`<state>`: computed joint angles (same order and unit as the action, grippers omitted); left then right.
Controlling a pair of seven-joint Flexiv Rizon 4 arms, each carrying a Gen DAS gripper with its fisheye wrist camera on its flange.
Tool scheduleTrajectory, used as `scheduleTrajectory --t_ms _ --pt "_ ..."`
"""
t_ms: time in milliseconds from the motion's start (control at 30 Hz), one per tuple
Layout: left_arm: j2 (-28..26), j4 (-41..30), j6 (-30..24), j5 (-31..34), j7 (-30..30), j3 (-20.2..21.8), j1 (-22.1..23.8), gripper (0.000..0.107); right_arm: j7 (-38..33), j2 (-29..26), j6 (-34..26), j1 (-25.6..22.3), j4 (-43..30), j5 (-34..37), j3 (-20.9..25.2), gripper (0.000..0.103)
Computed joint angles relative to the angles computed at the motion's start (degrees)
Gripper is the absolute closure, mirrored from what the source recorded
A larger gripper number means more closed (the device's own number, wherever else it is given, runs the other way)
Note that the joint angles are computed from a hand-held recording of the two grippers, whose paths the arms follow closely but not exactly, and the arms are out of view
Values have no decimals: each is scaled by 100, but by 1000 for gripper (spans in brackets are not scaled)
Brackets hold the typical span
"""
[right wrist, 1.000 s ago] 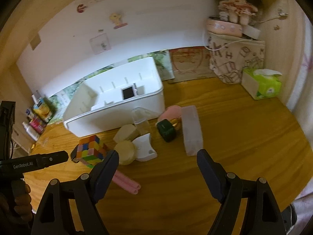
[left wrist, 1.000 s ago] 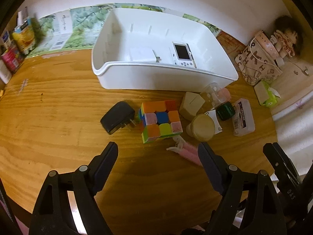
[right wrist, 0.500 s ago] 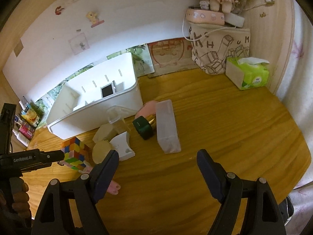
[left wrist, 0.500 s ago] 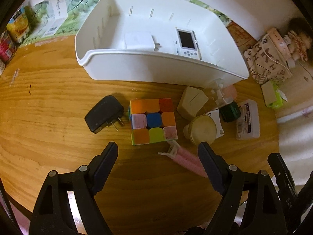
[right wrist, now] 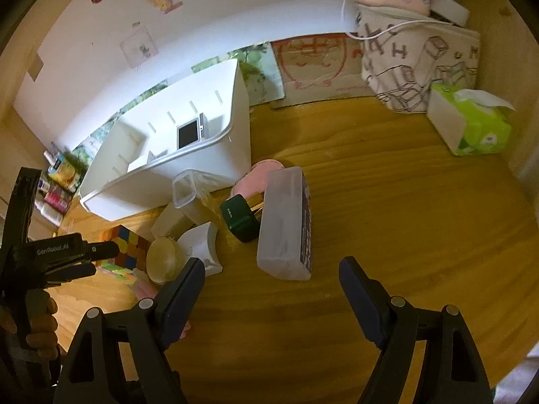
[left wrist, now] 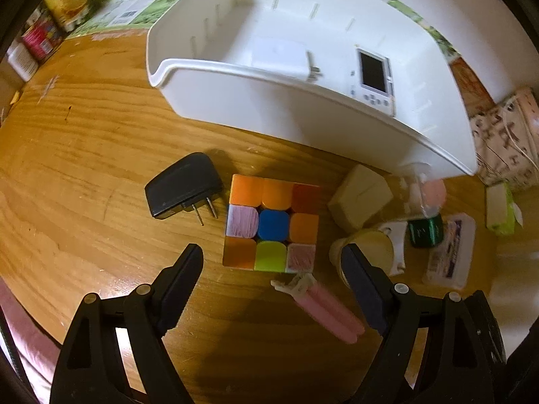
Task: Organize rigid objects
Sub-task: 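Grasp the Rubik's cube with left tool while right tool grasps the clear plastic box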
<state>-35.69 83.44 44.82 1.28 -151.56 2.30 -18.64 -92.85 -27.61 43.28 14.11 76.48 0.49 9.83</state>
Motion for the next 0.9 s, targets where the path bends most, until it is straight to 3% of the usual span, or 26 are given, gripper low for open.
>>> scheduleTrajectory --t_ms 533,767,900 --pt "-385 -613 -800 166 -1084 145 -105 22 -817 -900 -1507 -218 -1540 519 106 33" --pt "-582 -860 -994 101 -1200 93 -53 36 -1033 -1190 -2057 -265 -2094 750 129 42" --pt "-733 -1029 -1084 78 -1240 90 -53 40 -1118 -1299 -2219 -236 -2292 776 101 47"
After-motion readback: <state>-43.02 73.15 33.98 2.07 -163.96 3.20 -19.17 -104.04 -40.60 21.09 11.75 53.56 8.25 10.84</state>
